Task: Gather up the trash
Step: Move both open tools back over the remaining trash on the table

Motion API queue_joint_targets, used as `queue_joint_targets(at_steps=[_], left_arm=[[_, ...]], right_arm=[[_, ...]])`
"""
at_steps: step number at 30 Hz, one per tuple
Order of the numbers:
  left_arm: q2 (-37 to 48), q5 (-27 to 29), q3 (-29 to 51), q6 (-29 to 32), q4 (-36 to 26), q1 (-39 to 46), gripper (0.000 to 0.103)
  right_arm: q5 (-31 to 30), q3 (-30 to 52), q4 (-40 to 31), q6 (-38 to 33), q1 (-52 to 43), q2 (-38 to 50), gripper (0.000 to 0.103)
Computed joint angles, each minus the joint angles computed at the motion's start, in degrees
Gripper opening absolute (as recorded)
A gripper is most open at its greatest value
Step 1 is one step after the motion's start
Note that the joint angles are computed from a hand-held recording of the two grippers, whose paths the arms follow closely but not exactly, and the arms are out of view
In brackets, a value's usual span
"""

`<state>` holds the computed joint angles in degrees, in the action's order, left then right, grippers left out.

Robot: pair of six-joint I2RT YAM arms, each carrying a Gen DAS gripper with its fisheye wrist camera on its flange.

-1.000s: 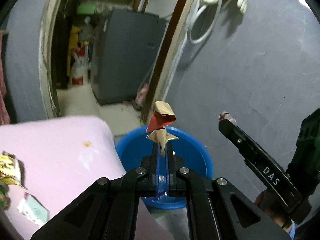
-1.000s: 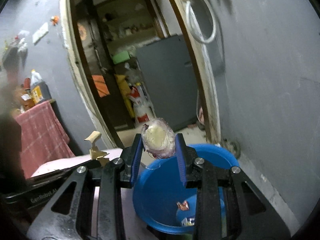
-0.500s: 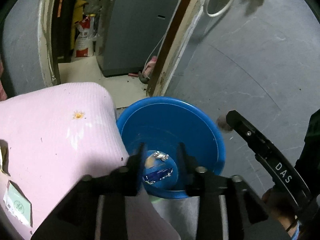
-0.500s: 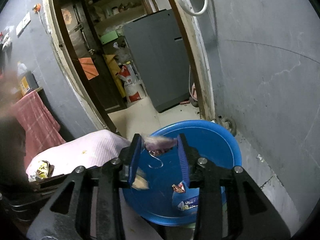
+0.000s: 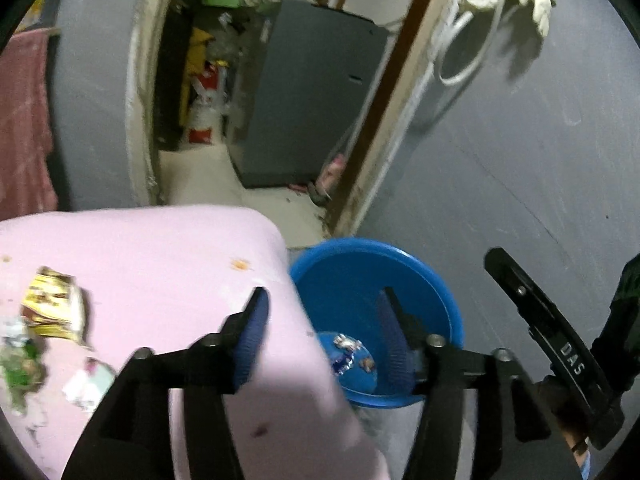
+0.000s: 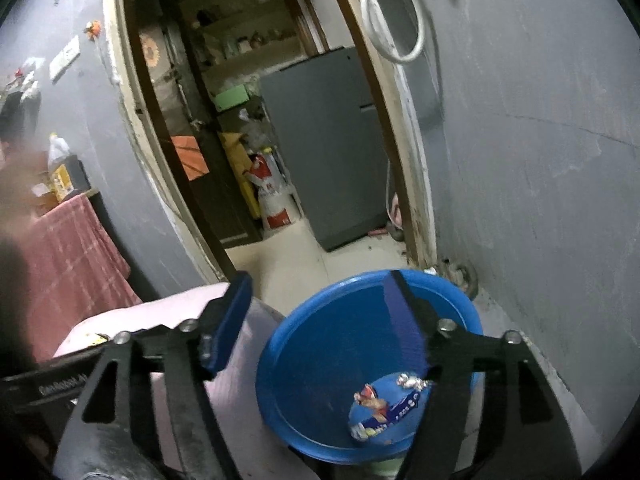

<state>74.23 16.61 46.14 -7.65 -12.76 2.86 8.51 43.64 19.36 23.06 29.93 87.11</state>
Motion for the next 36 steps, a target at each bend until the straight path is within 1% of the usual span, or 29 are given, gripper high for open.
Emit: queue_joint_targets(at_steps=[1, 2, 3, 5, 7, 9, 10, 12, 17, 20, 27, 30, 33, 36], left_arm=[[-1.5, 0.0, -0.7, 0.0, 0.3, 1.0, 0.061], [-3.1, 0.0, -1.4, 0.0, 0.6, 2.0, 0.065], [-4.5, 0.2, -2.0, 0.1, 0.8, 3.0, 0.07], [-7.6, 0.4, -3.1, 0.6, 0.7, 5.5, 0.074], [-10.3, 0.7, -3.8, 1.5, 0.5, 7.8, 0.077], [-12.9, 1.1, -4.7, 2.4, 0.3, 10.7, 0.088], [-14.3, 1.0, -5.7, 2.5, 1.1, 12.1, 0.089], [-16.8, 1.6, -7.2, 2.8, 2.2, 15.1, 0.097], [-22.1, 3.9, -10.9, 4.3, 3.5, 23.3, 0.098], [-24.8, 5.4, -12.9, 5.6, 3.4, 28.3, 0.098], [-30.5, 12.3, -16.4, 11.4, 1.1, 42.4, 0.099], [-31.7, 15.1, -17.5, 13.9, 0.4, 47.3, 0.099], [-31.8, 16.5, -18.1, 16.3, 0.2, 50.6, 0.099], [-31.5, 16.6, -19.0, 18.7, 0.6, 52.2, 0.099]], right_arm=[[0.3, -0.5, 1.2, -0.4, 0.6, -0.4, 0.08], [0.6, -0.8, 2.2, -0.9, 1.2, -0.8, 0.082], [1.0, -1.1, 3.0, -1.3, 1.9, -1.0, 0.086], [2.0, -1.6, 4.6, -2.5, 3.5, -1.6, 0.09], [2.9, -2.1, 6.6, -3.8, 5.1, -2.0, 0.096], [3.3, -3.0, 9.5, -5.1, 6.9, -2.5, 0.099], [3.4, -3.4, 11.0, -5.8, 7.7, -2.7, 0.101], [4.1, -4.0, 13.8, -7.4, 9.3, -2.8, 0.103], [3.8, -5.2, 20.8, -10.5, 13.1, -2.5, 0.103], [3.8, -4.8, 22.2, -11.7, 14.8, -1.9, 0.103], [1.9, -2.4, 22.1, -12.0, 17.5, 0.7, 0.103], [0.4, -1.5, 21.9, -11.6, 18.2, 1.8, 0.103], [-0.6, 0.1, 20.8, -11.3, 19.0, 3.4, 0.103], [-1.5, 2.1, 18.6, -12.0, 19.8, 4.9, 0.103]])
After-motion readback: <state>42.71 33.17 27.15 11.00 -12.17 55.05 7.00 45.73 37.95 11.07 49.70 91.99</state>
